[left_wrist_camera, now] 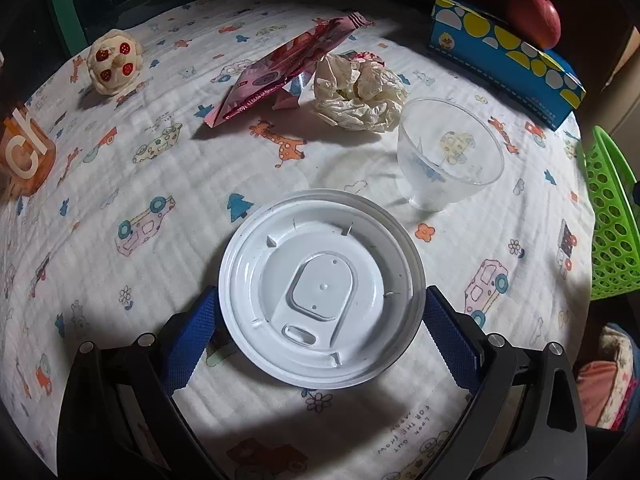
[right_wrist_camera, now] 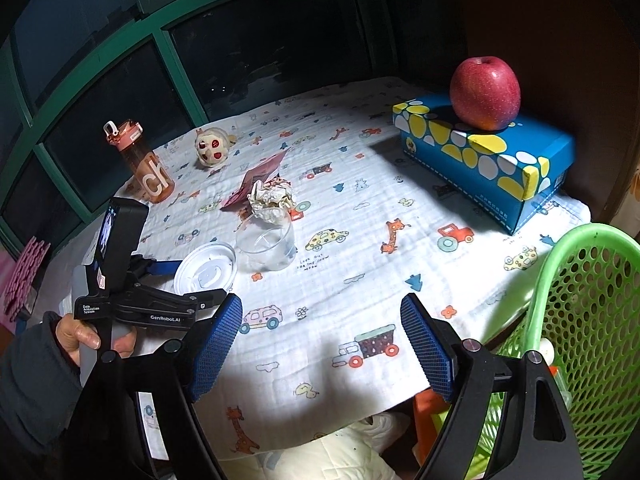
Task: Collect trash
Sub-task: 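Grasp the white cup lid with the left gripper and lift it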
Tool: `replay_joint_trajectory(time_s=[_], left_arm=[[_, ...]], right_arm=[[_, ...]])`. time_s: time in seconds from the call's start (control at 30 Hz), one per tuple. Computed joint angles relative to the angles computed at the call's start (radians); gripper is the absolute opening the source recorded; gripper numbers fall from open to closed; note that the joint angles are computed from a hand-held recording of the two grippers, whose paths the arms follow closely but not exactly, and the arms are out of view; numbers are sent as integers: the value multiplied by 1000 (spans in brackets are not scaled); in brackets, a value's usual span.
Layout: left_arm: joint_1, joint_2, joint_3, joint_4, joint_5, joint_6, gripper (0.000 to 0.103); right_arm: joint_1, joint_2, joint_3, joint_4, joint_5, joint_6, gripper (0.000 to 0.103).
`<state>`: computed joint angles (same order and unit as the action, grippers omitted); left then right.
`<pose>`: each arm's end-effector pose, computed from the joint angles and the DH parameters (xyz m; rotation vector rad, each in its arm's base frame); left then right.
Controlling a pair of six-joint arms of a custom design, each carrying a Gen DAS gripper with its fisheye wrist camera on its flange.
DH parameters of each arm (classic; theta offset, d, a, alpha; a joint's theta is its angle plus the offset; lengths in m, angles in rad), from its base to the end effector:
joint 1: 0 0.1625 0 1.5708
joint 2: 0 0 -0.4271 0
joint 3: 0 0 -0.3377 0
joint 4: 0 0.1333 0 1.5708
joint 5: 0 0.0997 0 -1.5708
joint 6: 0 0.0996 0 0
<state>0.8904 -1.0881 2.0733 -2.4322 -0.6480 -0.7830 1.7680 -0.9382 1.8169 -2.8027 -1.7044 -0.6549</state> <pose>-0.1344 -0.5041 0.1874 -0.0471 2.2962 -0.6567 0.2344 -0.5606 0.1888 1.1659 -2.6525 0.4596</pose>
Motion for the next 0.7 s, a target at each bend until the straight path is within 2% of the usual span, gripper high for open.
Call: replay_joint_trajectory(time_s=[0.3,0.7], left_arm=[[2,-5,29,-88,10,44,92],[-45,-136,74,70,82,-142,91]], right_arm=[[15,36,-24,10,-7,-9,78],[50,144,-104,53,-24,-31,78]])
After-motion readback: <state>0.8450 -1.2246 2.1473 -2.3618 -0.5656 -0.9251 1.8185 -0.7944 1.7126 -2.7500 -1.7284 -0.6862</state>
